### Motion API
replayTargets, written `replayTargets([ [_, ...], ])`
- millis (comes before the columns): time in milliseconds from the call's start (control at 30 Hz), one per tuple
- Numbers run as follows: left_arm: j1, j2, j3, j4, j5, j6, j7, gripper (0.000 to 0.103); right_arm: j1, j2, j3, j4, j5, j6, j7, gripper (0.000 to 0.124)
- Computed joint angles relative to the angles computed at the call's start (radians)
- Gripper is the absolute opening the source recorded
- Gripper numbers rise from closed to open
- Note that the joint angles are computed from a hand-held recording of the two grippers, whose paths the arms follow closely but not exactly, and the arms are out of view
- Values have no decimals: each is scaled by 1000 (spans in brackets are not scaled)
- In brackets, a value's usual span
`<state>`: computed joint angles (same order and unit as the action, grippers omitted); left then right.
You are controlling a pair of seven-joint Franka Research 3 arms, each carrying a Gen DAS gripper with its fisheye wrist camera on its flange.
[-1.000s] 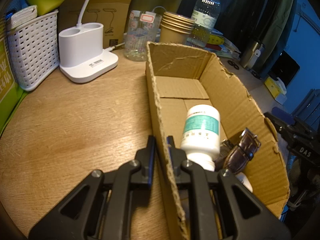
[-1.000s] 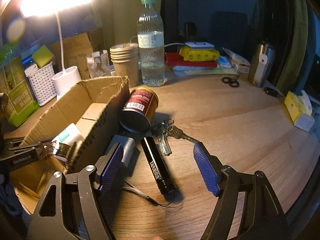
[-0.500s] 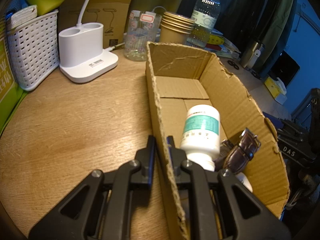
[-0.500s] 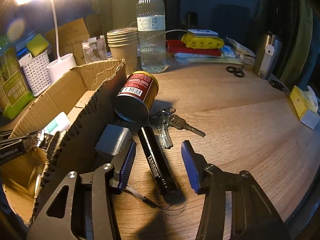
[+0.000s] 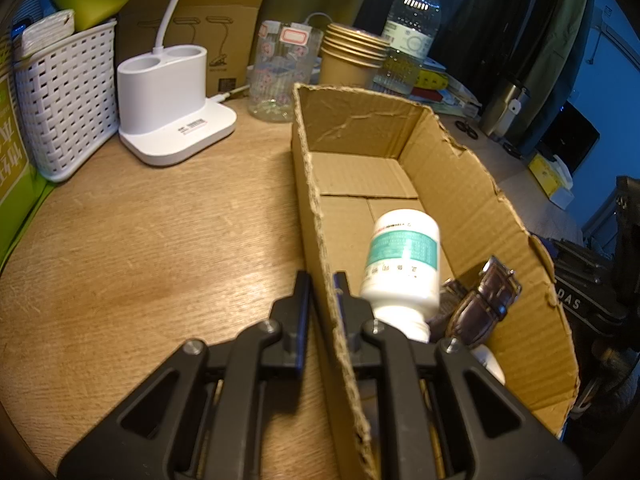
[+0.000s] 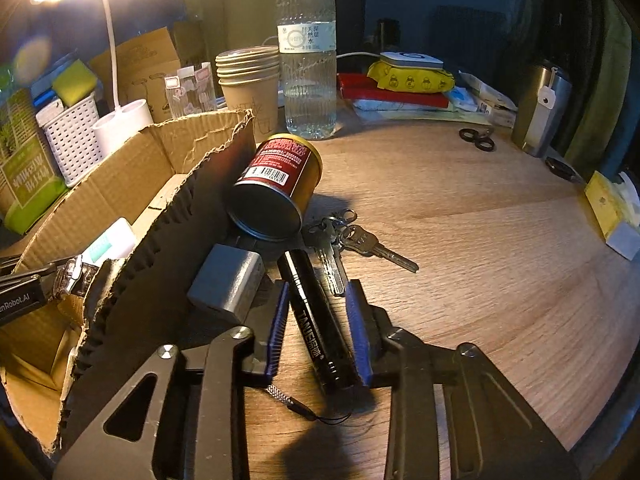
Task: Organize rigid objects
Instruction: 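Grasp the black flashlight with the right gripper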
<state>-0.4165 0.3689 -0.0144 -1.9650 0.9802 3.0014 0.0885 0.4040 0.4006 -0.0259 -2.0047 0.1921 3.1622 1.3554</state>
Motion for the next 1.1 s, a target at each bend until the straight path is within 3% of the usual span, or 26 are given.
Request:
replayTargets([
  [400, -1, 0, 1, 0, -1, 1, 1, 12, 7, 13, -5, 9, -7, -18, 4, 29],
  [700, -1, 0, 2, 0, -2, 1, 1, 12, 54, 21, -55, 15, -47, -33, 34, 24],
  [1100, -1, 0, 2, 0, -3, 1, 2, 12, 31, 9, -23, -5, -46, 3, 6, 22],
])
